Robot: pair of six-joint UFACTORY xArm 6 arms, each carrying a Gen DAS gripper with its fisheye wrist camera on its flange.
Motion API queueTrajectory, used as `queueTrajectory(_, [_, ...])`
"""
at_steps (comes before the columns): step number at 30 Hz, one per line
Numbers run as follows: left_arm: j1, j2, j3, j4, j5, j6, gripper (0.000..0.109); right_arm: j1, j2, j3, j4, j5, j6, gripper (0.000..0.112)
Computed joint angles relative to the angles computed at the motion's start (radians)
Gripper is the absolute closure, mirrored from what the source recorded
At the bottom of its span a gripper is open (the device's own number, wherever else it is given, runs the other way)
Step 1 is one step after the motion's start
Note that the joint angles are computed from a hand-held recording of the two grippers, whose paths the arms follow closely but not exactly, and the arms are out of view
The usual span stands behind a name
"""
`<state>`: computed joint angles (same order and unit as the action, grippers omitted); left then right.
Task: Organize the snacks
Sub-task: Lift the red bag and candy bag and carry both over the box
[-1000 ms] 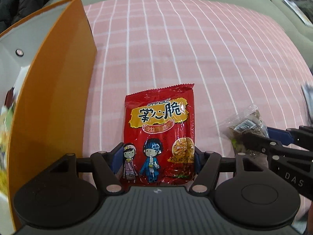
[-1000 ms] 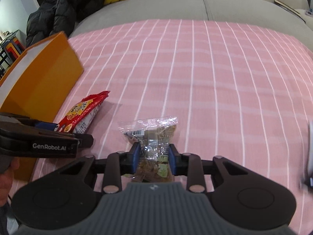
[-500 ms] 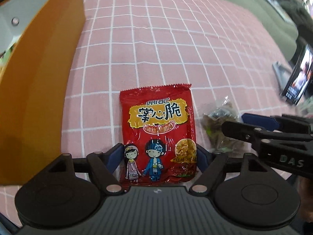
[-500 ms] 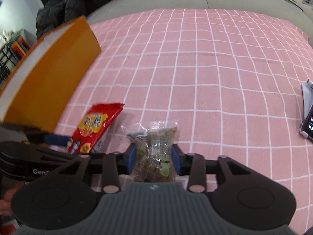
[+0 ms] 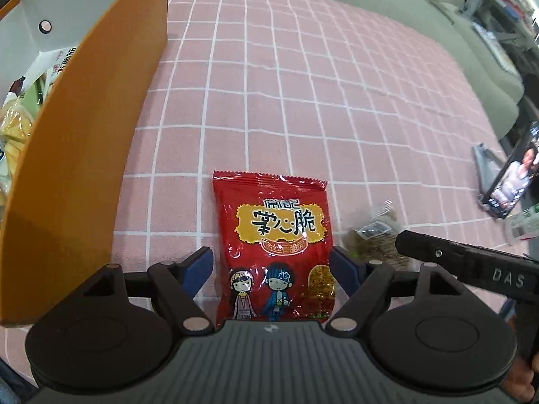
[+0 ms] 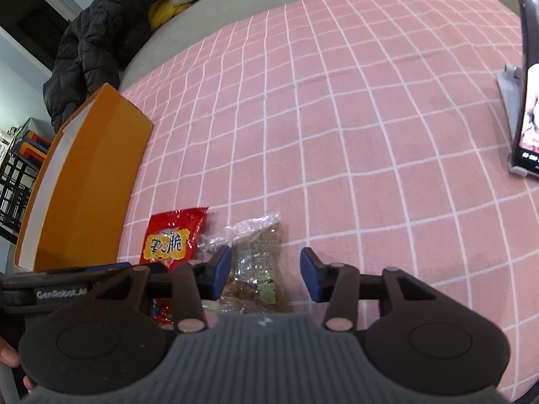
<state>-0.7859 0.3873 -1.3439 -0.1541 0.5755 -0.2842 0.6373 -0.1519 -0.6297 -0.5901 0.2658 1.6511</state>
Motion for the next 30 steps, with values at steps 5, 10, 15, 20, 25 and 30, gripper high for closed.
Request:
queueTrajectory(5, [-0.028, 0.032, -0.047, 0.133, 0.030, -0.066, 0.016, 0.011, 0.039, -0.014, 0.075, -0.001, -0.070, 0.079])
queueTrajectory(10, [-0.038, 0.065, -0.087, 0.203, 0.060, -0.112, 0.014, 0.022, 0.055, -0.037, 0.042, 0.028, -0.085, 0.082])
queueTrajectory(15, [-0.051, 0.084, -0.106, 0.229, 0.091, -0.103, 0.021, 0.028, 0.069, -0.055, 0.027, 0.049, -0.098, 0.082])
queueTrajectory(20, [-0.064, 0.077, -0.096, 0.274, 0.091, -0.103, 0.032, 0.018, 0.085, -0.058, 0.018, 0.030, -0.099, 0.082])
queueTrajectory(25, [-0.061, 0.043, -0.059, 0.271, 0.066, -0.104, 0.038, 0.034, 0.090, -0.088, 0.024, 0.073, -0.133, 0.089])
queueTrajectory(30, [-0.057, -0.014, -0.009, 0.251, 0.027, -0.111, 0.038, 0.055, 0.079, -0.108, 0.033, 0.123, -0.153, 0.091])
